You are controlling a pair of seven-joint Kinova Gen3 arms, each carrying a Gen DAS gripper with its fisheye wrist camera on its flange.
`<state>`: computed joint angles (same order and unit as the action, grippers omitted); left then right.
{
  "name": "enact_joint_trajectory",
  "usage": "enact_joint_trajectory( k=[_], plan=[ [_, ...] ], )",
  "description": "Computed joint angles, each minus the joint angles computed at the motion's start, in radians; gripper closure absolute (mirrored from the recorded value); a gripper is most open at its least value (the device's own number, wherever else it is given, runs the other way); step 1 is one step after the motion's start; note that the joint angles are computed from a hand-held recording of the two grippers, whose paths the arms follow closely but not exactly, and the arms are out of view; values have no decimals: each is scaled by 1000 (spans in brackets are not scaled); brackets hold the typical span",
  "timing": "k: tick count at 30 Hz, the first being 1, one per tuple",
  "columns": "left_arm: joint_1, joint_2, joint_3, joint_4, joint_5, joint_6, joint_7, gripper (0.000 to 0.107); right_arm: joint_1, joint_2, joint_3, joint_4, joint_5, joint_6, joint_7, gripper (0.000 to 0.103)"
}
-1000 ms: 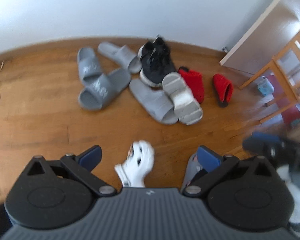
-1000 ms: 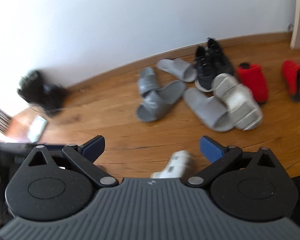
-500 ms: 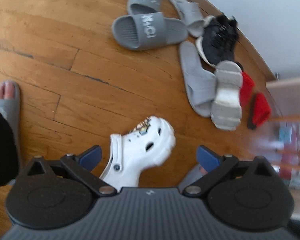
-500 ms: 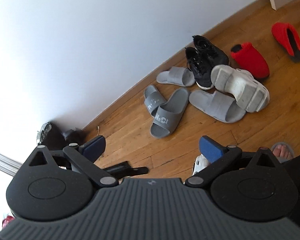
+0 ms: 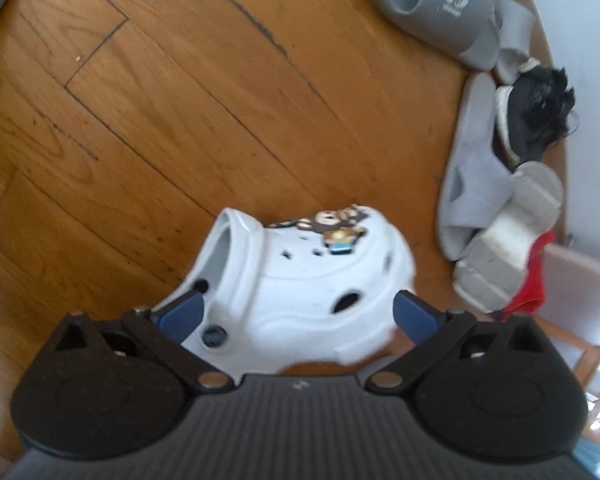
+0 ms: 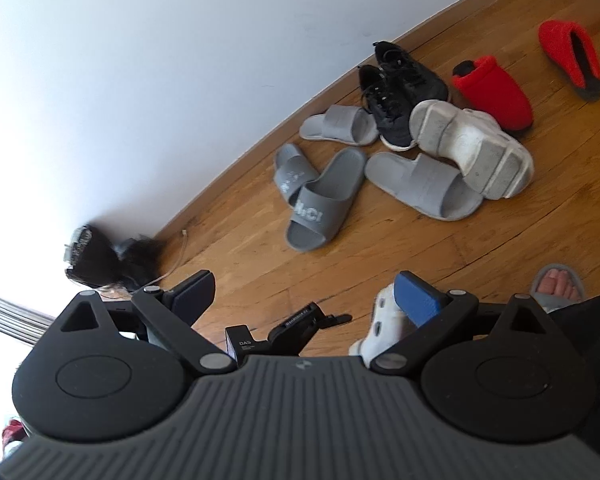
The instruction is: Organize scattered shoes
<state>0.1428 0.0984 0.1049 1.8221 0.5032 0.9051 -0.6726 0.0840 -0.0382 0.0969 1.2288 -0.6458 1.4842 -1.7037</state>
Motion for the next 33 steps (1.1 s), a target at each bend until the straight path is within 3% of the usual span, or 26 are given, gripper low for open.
enact_joint_trajectory(
  k=[3,6,7,9,12,17,19,20,22,25,28,29,30,31,32,33],
  plan=[
    [20,17,8,-47,-71,5,18,34,-3,-2,-3,9,25,-4,-8,6],
    [40,62,8,-146,-146,93,6,55,-7,-4,-8,15,51,-12,-13,6],
    [63,64,-16,-155,-150,97,-24,67,-11,-4,-11,14,64,-15,-15,6],
    [131,52,-106,-121,-154,109,-67,77,-16,-2,-14,12,77,-14,-21,6],
    [134,45,-144,-117,-92,84,-180,79,-22,1,-18,10,81,-13,-25,6],
    [-69,42,62,-108,-24,48,-383,79,-29,3,-20,11,75,-10,-14,6],
    [-139,54,136,-118,2,51,-464,73,-30,6,-22,9,79,-7,-17,6],
    [-149,61,145,-125,17,56,-505,68,-31,8,-23,8,81,-6,-19,6],
    [-114,71,108,-144,55,57,-580,43,-30,11,-22,6,79,-2,-23,6],
    [-15,90,39,-178,37,52,-605,27,-28,12,-23,6,79,1,-25,6],
    [-13,92,83,-182,-26,30,-591,26,-28,13,-25,6,86,4,-28,6],
    [15,97,71,-199,-67,30,-585,28,-28,13,-25,6,86,5,-28,6],
    [61,95,42,-204,-108,28,-565,40,-27,14,-24,7,86,6,-30,6],
    [107,94,7,-207,-148,35,-561,70,-25,15,-23,8,86,7,-33,5],
    [154,94,-34,-210,-189,41,-573,71,-24,16,-23,8,85,9,-35,5],
    [200,89,-66,-205,-230,36,-583,82,-23,17,-23,8,83,11,-36,5]
  ],
)
